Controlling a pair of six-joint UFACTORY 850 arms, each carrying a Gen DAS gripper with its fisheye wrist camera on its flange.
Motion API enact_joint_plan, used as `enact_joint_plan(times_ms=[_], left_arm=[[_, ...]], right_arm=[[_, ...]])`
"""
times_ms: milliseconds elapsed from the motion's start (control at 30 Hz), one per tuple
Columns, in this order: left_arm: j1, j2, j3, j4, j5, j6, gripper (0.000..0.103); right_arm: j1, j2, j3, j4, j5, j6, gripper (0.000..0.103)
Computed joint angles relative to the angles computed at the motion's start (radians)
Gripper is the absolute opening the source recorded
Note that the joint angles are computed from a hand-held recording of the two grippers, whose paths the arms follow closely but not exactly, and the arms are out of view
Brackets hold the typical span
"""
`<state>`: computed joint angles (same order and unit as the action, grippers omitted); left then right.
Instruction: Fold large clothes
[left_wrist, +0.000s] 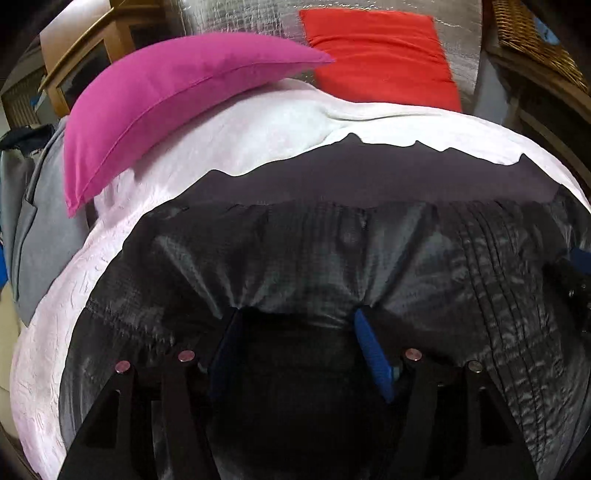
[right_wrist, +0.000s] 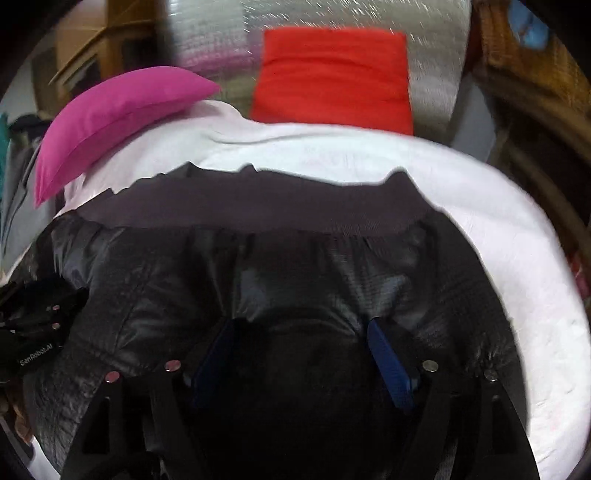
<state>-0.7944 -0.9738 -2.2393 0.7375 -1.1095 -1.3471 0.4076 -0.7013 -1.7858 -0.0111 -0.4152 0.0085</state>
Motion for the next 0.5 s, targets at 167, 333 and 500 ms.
enact_joint_plan(times_ms=[167, 333, 500], left_arm=[[-0.004, -0.062, -0.086, 0.024, -0.051, 0.028, 0.068], [-0.015, 0.133, 0.165, 0.033, 0.066, -0.129, 0.067], [-0.087, 0.349, 0.479, 0.223, 0.055, -0.431, 0.067]], right_arm=[[0.004, -0.02, -0.01, -0.064, 0.028, 0.068, 0.078], [-0.006, 0.062, 0.037, 0.025, 0.009, 0.031, 0.078], [-0.004, 0.277, 0.292, 0.305, 0.164, -0.234, 0.083]])
